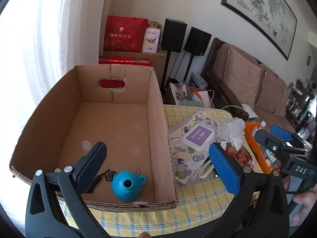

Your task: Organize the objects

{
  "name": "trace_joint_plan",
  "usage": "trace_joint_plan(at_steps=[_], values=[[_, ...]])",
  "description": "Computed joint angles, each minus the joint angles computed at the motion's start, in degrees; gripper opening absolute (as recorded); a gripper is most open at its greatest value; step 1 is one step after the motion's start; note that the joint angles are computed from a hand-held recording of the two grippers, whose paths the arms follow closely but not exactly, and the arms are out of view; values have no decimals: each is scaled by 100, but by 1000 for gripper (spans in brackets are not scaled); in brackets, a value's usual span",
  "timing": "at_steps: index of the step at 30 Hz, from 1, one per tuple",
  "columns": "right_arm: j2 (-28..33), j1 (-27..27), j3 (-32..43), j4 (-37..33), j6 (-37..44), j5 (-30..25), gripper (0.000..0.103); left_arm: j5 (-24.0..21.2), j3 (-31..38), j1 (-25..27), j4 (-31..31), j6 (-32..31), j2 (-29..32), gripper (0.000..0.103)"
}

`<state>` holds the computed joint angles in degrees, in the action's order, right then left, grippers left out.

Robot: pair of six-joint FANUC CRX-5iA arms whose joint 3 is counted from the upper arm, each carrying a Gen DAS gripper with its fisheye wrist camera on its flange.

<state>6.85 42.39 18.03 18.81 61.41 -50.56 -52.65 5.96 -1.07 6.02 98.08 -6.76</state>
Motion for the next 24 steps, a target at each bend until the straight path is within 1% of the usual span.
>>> trace_joint_plan(at_steps=[5,10,16,20,24], values=[[-144,-116,-190,127,-117,6,102,-67,298,-363,-475,354,179,103],[-226,-229,-309,218,-176,-20,102,-12,409,-532,-501,436,313,103],[-334,-369,-458,272,-229,-15,102,-41,619,-786,-677,640,529,103],[-395,-487,-538,226,-204,-9,102,12,692,-881,-596,512,665,103],[-449,-619,-606,160,-187,-43,102,-58,924,-1102,-823,533,849,103]])
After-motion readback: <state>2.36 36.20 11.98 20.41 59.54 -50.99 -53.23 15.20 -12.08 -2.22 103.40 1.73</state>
